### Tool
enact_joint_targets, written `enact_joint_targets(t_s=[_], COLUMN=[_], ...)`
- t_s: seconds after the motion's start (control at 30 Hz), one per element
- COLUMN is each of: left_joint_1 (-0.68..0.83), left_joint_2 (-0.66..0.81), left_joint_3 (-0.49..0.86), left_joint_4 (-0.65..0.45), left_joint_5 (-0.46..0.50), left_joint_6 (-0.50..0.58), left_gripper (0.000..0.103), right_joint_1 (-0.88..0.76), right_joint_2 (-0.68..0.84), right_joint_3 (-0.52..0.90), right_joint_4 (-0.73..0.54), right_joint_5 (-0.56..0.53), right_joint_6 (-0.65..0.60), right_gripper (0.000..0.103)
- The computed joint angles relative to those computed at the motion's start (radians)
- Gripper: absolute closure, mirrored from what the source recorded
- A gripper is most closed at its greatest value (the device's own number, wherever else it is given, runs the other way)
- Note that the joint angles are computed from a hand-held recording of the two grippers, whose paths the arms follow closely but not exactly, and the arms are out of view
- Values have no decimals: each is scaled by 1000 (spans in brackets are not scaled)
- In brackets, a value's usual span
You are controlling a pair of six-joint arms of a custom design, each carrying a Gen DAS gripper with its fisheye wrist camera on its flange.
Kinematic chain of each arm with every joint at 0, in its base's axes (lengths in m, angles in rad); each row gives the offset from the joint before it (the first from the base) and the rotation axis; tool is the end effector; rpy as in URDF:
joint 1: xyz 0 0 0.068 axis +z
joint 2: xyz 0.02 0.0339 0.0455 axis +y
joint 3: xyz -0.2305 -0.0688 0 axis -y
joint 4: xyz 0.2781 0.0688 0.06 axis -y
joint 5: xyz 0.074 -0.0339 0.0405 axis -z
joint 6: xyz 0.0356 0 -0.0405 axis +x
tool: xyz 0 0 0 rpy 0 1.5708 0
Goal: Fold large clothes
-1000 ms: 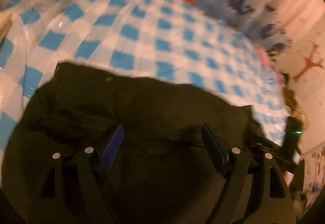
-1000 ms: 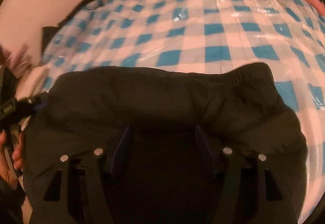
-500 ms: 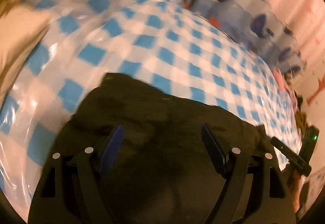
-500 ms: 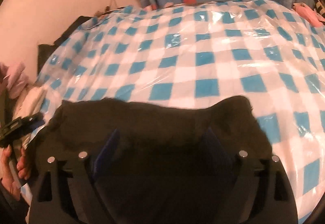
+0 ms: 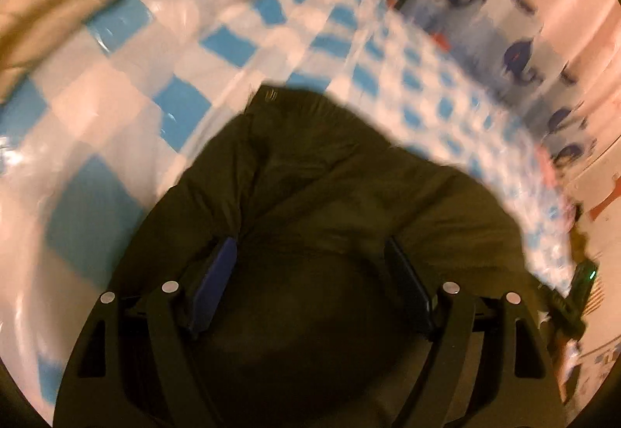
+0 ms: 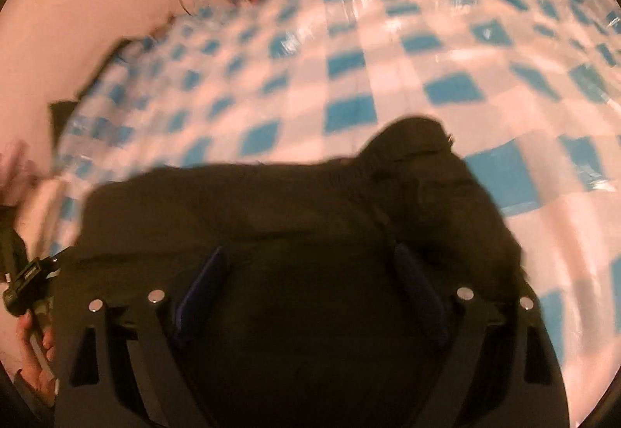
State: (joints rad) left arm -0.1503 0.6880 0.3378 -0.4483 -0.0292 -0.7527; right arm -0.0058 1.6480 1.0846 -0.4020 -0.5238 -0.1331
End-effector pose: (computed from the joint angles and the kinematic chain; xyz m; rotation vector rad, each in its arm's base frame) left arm 0.1981 -0.0290 0.1423 -0.7272 2.2929 -0.3951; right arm 0.3647 0.0157 0.1593 -0.3594 2.4241 0.6001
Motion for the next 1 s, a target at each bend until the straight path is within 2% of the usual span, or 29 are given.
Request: enact_joint_targets(t_s=[0.07, 0.1, 0.13, 0.17, 0.23, 0.3, 0.33, 0.4, 0.47, 0.53, 0.57, 0.6, 0.67, 0.7, 0.73, 0.77, 0.83, 0.9, 0.97, 1.0], left_joint_1=[-75, -144, -187, -237, -260, -247, -247, -253, -267, -345, -410, -525, -673, -713, -717, -687, -678, -710, -787, -875], left_joint_2=[-160, -238, -272, -305, -350, -484, -535, -486, -411, -446, -472, -491, -471, -456, -447, -429, -401, -358, -426, -415], left_joint_3=[-15, -24, -31, -52, -107, -219, -256, -252, -203, -143, -126, -90, -56, -54, -65, -96, -124, -74, -50, -15], left_joint_4=[-116, -183, -219, -249, -253, -235, -235, -208, -223, -350, -398, -476, -557, -578, -580, -555, -517, -571, -651, -707], left_joint_5=[-67, -129, -168, -214, -239, -214, -210, -218, -232, -293, -352, -450, -565, -584, -567, -511, -484, -497, -533, -587], left_joint_6=[-18, -33, -44, -61, -73, -69, -70, -86, -112, -195, -234, -289, -395, -435, -449, -441, -414, -492, -581, -655], left_gripper=[28, 28, 28, 28, 28, 27, 27, 27, 27, 27, 27, 27, 27, 27, 26, 26, 26, 26, 26, 26], right_joint_1=[-35, -58, -79, -87, -96, -141, -144, -119, -115, -151, -179, -203, -240, -241, -217, -194, -214, -228, -327, -371], right_joint_2=[-159, -235, -285, -299, -240, -171, -159, -174, -193, -291, -345, -424, -555, -577, -555, -496, -408, -399, -381, -387], right_joint_3=[-114, -173, -223, -250, -270, -330, -335, -334, -296, -319, -346, -389, -462, -485, -501, -490, -458, -403, -335, -323], right_joint_4=[-1, 1, 11, 25, 56, 208, 228, 213, 114, 40, 21, 4, -40, -56, -56, -56, -70, -155, -301, -352], right_joint_5=[-24, -37, -39, -25, 1, -95, -105, -61, -32, -53, -94, -122, -140, -116, -39, 9, -28, -24, -174, -211], right_joint_6=[-52, -80, -104, -119, -149, -148, -136, -141, -166, -166, -182, -207, -279, -306, -329, -346, -372, -356, -393, -420], right_gripper=[18, 16, 14, 13, 12, 7, 7, 7, 8, 8, 8, 8, 7, 7, 7, 7, 7, 7, 7, 7])
